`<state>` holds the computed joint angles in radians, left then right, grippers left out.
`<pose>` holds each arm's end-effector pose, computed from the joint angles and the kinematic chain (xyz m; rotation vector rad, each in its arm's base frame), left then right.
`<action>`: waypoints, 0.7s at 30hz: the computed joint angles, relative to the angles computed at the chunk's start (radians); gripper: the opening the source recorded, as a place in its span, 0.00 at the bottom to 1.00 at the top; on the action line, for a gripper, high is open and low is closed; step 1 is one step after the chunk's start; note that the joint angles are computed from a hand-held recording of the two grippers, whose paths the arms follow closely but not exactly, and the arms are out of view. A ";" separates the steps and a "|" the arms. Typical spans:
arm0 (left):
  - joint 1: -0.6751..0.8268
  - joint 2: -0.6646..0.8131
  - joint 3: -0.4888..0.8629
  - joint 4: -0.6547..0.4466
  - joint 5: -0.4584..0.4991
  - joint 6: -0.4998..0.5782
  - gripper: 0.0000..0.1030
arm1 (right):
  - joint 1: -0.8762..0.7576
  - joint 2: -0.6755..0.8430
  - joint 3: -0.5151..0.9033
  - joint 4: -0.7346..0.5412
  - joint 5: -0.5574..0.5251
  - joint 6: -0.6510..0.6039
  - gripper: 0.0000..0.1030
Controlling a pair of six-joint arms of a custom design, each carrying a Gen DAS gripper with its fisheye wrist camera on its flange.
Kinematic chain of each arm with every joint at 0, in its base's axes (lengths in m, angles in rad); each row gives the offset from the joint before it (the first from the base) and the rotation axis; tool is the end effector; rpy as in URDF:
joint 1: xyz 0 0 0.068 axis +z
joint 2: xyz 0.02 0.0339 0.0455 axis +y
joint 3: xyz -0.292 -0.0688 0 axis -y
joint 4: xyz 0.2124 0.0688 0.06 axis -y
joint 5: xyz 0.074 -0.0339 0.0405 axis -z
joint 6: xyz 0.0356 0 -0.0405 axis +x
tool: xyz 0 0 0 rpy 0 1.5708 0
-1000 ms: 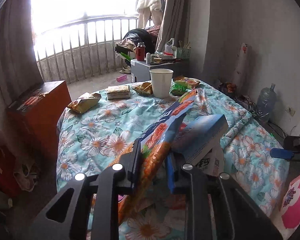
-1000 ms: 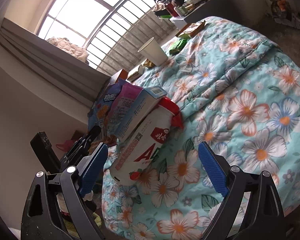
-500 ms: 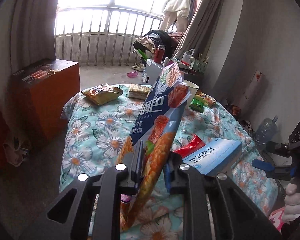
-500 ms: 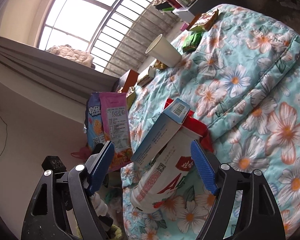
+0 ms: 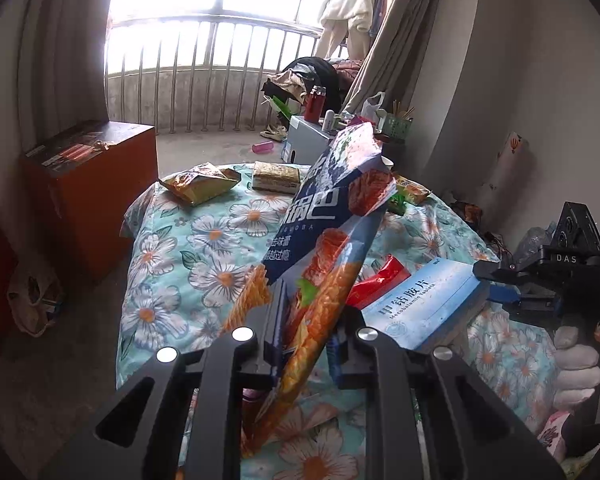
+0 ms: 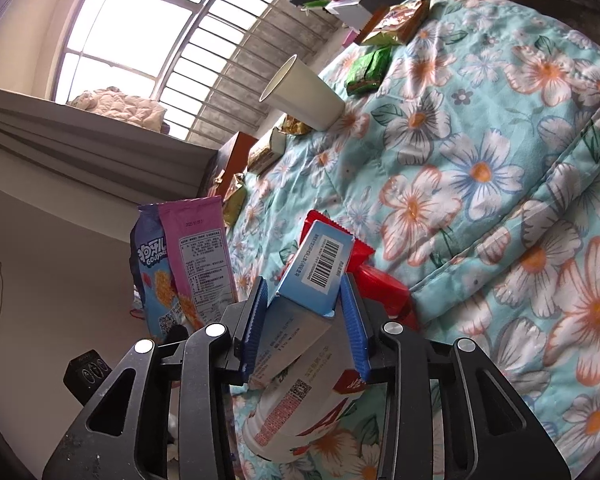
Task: Collect trash
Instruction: 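Grasp the blue-and-white medicine box with the right gripper while the left holds the bag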
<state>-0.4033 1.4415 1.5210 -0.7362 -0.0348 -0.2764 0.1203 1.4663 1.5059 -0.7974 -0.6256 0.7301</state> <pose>0.2544 -0.1072 0.4128 0.1233 2.2443 -0.3316 0.2696 0.0536 0.4016 0.4033 2.3989 1.1376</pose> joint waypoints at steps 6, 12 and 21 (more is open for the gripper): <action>-0.003 0.002 0.005 -0.003 -0.007 0.010 0.16 | -0.138 -0.118 -0.036 -0.037 -0.204 -0.068 0.32; 0.000 0.001 0.001 0.002 -0.006 0.014 0.15 | -0.464 -0.104 0.094 -0.577 -0.419 -0.616 0.32; -0.016 0.008 0.013 -0.010 -0.019 0.020 0.15 | -0.818 -0.168 -0.100 -0.596 -0.299 -0.716 0.56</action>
